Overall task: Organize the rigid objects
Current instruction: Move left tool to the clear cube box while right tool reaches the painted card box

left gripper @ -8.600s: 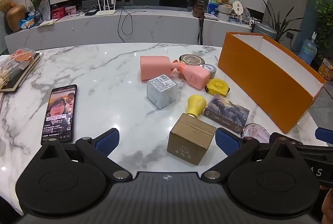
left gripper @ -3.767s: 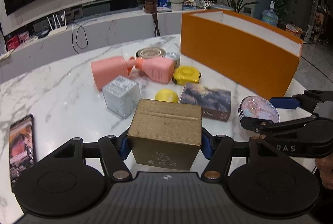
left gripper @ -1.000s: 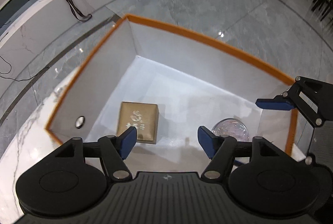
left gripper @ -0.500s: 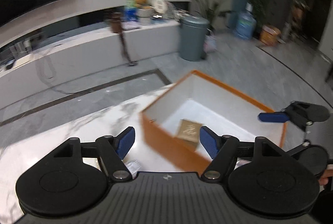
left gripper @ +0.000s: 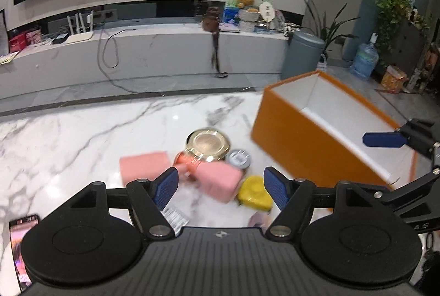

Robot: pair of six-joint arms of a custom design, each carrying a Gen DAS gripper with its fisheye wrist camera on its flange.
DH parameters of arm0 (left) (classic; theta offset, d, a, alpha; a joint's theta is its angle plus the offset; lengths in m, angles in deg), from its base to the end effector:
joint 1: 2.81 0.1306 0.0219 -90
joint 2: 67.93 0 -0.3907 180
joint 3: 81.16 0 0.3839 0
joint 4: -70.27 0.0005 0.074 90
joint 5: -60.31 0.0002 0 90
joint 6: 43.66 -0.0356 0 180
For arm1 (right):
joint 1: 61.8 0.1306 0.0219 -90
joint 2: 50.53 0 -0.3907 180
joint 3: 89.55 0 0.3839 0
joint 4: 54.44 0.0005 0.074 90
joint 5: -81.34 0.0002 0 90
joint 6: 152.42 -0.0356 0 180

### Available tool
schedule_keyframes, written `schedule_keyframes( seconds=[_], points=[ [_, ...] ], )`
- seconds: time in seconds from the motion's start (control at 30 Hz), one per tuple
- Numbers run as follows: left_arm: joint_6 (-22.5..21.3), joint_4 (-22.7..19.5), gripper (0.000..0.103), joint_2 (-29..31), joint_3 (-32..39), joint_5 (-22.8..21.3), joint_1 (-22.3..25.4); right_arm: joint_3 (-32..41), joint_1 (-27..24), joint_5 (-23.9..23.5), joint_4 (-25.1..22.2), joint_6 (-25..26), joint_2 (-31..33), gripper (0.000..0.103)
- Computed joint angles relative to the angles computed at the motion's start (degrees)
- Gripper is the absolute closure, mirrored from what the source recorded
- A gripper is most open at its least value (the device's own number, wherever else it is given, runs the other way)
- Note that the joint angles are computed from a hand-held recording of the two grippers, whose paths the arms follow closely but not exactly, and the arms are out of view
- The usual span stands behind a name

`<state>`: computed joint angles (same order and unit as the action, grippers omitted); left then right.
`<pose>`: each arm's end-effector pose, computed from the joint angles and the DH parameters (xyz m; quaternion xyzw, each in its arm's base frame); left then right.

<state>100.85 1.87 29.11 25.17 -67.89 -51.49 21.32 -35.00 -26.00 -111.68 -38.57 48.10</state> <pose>0.3468 -0.3619 0.4927 -0.1333 0.9052 -0.0013 0.4035 0.4702 0.2489 0.5218 -0.4428 0.8009 0.1490 0.3746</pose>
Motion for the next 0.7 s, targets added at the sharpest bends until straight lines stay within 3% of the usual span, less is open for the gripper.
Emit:
schedule_keyframes(
  seconds=[0.2,0.3,0.4,0.63,0.7],
  points=[
    [11.17,-0.27,0.019,-2.14,-7.42,-2.44,-1.44,-2.18,2.22,3.08,-0.10,0.06,0.06,0.022],
    [14.27,-1.03,0.019,-2.00,-8.77,-1.76,-1.35,-2.48,3.04,4.48,-1.06,0.90,0.68,0.022],
    [15.77,-3.14,0.019,-1.31,-9.15,-1.00,-1.40,-3.03,3.86,5.71,-2.28,1.38,1.03,0.022],
    [15.14,-7.81,0.016,1.31,-6.28,-3.81,-1.45,-4.55,5.33,6.48,-4.41,3.18,1.62,0.022],
    [17.45,-9.76,0.016,1.51,-5.90,-4.66,-1.78,-4.78,5.60,6.62,-4.75,3.80,1.69,0.022]
  ],
)
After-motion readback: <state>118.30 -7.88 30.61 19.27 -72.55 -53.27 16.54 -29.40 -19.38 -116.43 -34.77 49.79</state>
